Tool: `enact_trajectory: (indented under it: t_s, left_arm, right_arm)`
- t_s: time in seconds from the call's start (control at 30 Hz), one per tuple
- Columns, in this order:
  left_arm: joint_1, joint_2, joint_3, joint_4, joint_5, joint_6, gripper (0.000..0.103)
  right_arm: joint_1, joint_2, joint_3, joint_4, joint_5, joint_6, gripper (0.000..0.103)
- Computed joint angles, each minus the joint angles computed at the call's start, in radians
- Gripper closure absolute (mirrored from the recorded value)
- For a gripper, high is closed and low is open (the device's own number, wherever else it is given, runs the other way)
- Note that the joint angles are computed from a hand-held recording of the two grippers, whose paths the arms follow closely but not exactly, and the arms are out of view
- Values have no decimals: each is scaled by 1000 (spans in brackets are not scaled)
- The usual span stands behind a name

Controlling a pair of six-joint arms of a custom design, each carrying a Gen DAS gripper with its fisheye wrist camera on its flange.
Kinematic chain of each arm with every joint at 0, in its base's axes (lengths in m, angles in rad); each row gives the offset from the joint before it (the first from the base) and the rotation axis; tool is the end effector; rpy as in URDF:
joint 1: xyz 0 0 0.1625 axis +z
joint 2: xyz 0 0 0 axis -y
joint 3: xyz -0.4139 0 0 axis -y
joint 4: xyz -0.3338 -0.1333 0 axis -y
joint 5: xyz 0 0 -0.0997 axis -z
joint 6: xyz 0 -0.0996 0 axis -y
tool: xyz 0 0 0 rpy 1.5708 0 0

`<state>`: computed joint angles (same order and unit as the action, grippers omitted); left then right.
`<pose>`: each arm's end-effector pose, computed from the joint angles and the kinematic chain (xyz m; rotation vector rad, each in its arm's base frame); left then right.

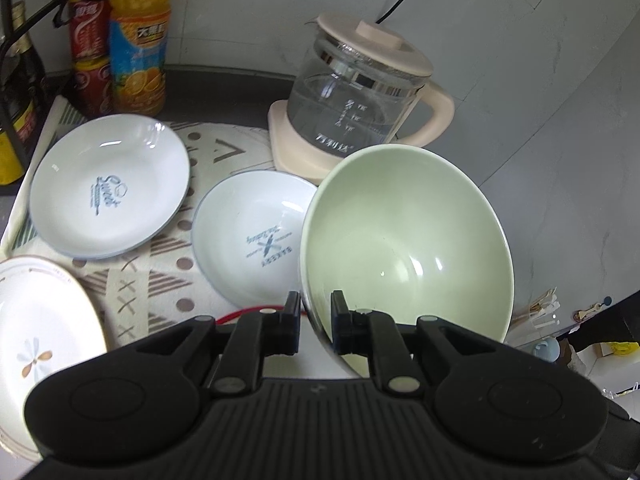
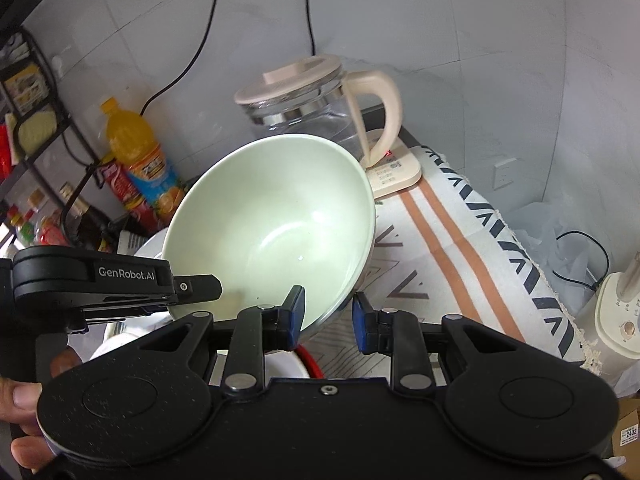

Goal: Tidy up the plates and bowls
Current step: 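Carry the small green bowl with both grippers onto the stacked bowls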

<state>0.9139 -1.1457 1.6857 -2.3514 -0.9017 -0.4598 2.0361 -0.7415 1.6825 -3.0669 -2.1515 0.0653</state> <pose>-0.1951 -0.5724 0.3158 0.1470 2.5966 -0.7449 0.3532 -0.5281 0.1541 0.2973 -2.5724 0.9115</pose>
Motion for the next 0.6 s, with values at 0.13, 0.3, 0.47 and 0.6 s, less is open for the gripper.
enact_trajectory:
  t_s: [0.13, 0.3, 0.47, 0.6]
  left_arm:
    - [-5, -33, 32, 23, 4, -17, 89]
    - [-9, -74, 67, 75, 0, -64, 88]
    - [-15, -109, 97, 119, 2, -107, 88]
    - [-17, -125, 105, 148, 7, -133, 88]
  right_arm:
    - [7, -8, 12, 21, 9, -3, 78]
    - [18, -20, 36, 39, 21, -17, 78]
    - [30, -30, 47, 74, 32, -27, 78]
    - [37, -36, 53, 94, 44, -44, 78]
